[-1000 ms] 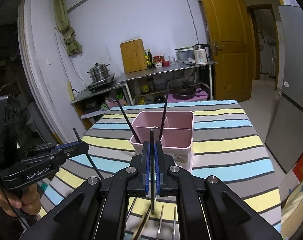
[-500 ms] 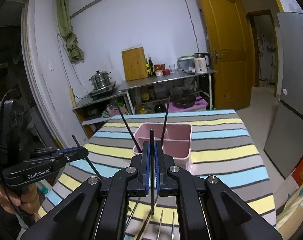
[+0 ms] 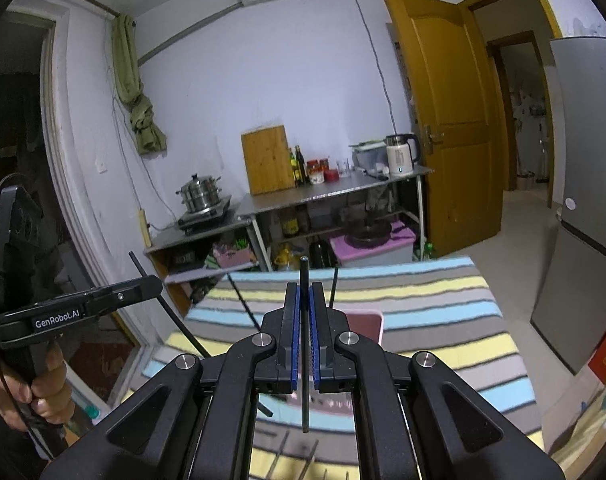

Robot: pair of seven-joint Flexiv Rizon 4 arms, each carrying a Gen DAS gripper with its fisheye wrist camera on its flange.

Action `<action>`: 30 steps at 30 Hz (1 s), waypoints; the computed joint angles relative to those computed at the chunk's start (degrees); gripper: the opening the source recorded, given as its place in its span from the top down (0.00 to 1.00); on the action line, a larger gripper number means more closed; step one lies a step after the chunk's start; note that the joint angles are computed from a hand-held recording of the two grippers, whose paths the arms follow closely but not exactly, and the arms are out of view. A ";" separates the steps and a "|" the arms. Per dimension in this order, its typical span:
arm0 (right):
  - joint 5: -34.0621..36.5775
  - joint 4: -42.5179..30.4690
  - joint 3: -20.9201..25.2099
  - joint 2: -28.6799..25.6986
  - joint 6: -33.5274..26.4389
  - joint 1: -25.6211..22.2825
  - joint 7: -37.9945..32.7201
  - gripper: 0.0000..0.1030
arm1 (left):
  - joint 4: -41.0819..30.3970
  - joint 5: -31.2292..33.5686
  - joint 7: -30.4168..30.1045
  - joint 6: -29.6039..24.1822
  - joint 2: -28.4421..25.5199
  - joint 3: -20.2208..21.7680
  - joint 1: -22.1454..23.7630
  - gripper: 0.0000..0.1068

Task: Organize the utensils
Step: 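Lift the left tool's chopstick over the pink basket while the right tool carries its own, then open the left tool to drop its chopstick into the basket while the right tool releases its own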

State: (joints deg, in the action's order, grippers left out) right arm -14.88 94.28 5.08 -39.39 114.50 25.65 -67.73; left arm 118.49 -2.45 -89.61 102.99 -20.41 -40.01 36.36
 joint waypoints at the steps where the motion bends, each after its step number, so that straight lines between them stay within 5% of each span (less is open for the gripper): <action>1: 0.22 -0.97 -0.26 -0.23 0.01 0.21 0.09 0.96 | -0.59 -0.07 0.02 0.01 -0.16 -0.31 0.26 0.95; 18: -1.09 -12.83 -0.47 -6.87 -3.20 0.29 3.72 0.96 | -9.14 -0.59 0.90 0.14 -7.91 2.06 -2.68 0.95; 30: -5.50 -18.20 3.45 -13.08 -9.46 -2.16 5.90 0.96 | -11.53 -2.97 1.82 -2.03 -13.81 5.34 -5.90 0.95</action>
